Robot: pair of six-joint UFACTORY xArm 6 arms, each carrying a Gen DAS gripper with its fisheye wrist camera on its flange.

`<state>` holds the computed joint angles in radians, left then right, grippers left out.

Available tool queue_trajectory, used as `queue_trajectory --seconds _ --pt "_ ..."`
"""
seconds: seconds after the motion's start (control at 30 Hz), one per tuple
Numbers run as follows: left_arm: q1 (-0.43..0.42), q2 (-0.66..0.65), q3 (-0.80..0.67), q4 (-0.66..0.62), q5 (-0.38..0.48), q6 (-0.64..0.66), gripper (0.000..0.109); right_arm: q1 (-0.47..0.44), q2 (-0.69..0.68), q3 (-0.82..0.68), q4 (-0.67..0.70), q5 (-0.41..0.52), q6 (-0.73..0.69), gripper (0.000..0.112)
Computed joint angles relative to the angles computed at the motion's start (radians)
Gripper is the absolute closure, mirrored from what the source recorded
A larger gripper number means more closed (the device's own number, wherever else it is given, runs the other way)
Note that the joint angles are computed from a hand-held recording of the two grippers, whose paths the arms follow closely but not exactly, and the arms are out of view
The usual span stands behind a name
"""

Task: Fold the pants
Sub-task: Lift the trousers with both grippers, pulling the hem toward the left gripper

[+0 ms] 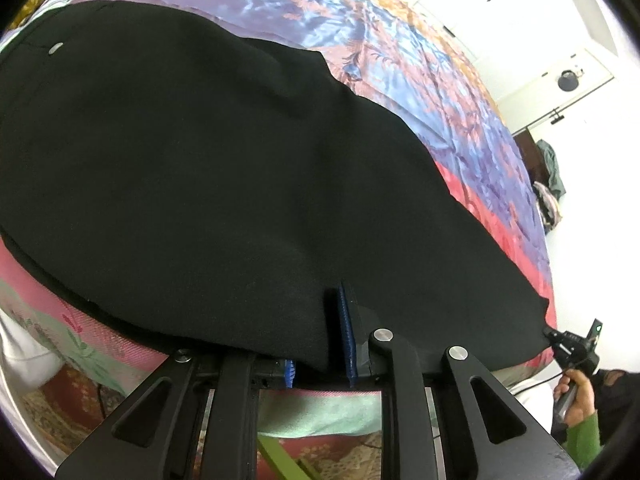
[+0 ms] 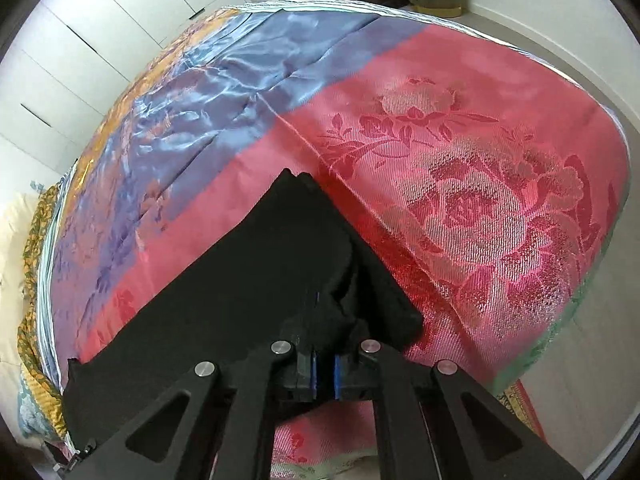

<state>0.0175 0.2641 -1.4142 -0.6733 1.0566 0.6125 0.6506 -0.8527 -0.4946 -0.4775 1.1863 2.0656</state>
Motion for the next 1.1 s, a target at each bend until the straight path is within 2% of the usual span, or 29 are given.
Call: queue_trajectory --seconds 0.57,0.77,0.83,1.0,1.07,1.1 --pt "-0.016 -0.030 0.042 -0.003 -0.037 0.017 0.091 0.022 0.007 -0.011 -0.007 0.033 0.013 0.107" --pt "-0.029 -0.045 0.060 0.010 -0.058 0.016 0.096 0.030 0.003 -0.005 -0.012 0.027 0.026 0.107" --pt "-0.035 -0.050 0.067 0.025 -0.067 0.016 0.100 0.033 0.001 -0.004 -0.013 0.028 0.030 0.107" --pt "-0.056 -0.062 0.076 0.078 -0.085 -0.002 0.101 0.037 -0.002 -0.004 -0.011 0.033 0.032 0.107" --pt "-0.067 -0.068 0.081 0.110 -0.097 -0.008 0.100 0.044 0.002 -0.013 -0.013 0.049 0.034 0.107" --pt "-0.077 -0.076 0.086 0.138 -0.106 -0.016 0.096 0.051 0.011 -0.024 -0.018 0.063 0.034 0.106"
